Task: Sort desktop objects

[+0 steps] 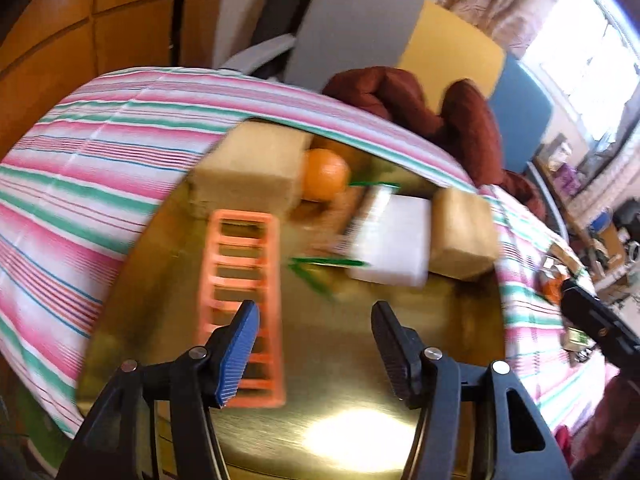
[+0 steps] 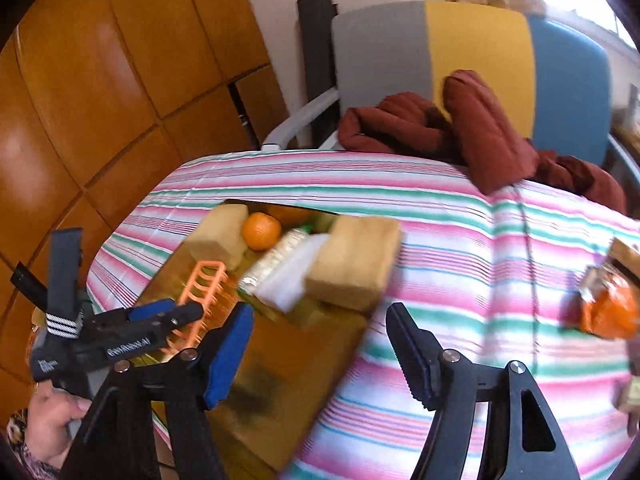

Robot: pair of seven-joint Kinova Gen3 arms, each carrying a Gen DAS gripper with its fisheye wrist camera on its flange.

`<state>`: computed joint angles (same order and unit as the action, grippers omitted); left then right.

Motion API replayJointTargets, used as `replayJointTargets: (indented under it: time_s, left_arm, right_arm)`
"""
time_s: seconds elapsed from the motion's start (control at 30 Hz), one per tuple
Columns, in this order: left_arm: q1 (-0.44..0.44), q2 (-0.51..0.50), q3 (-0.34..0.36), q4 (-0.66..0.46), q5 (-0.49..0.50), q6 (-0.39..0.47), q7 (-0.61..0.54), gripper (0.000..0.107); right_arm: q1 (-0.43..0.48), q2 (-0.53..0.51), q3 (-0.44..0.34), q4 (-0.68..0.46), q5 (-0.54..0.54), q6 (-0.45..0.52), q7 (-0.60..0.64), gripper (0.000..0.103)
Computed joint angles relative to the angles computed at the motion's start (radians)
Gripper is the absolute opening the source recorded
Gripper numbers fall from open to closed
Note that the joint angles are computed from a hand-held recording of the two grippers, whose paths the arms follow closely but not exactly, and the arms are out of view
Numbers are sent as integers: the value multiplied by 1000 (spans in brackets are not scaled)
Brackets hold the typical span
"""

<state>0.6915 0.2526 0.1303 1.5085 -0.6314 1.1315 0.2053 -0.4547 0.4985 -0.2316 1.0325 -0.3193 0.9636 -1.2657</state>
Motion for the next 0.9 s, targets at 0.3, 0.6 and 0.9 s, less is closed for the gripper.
replayJointTargets:
  time_s: [0.3,0.6,0.9]
  left_arm:
    - [21,92,4,-151,38,-143,-159,71]
    - [76,276,-12,-446,139,-93,-428,72]
    - [136,417,-66,-663,230,-33,-604,72]
  right_arm:
    - [121,-101,30,172,-25,-78,13,73]
    - [254,-138,67,292,-77,-108,-3,75]
    - [355,-152,100,384,-98,-134,-36,76]
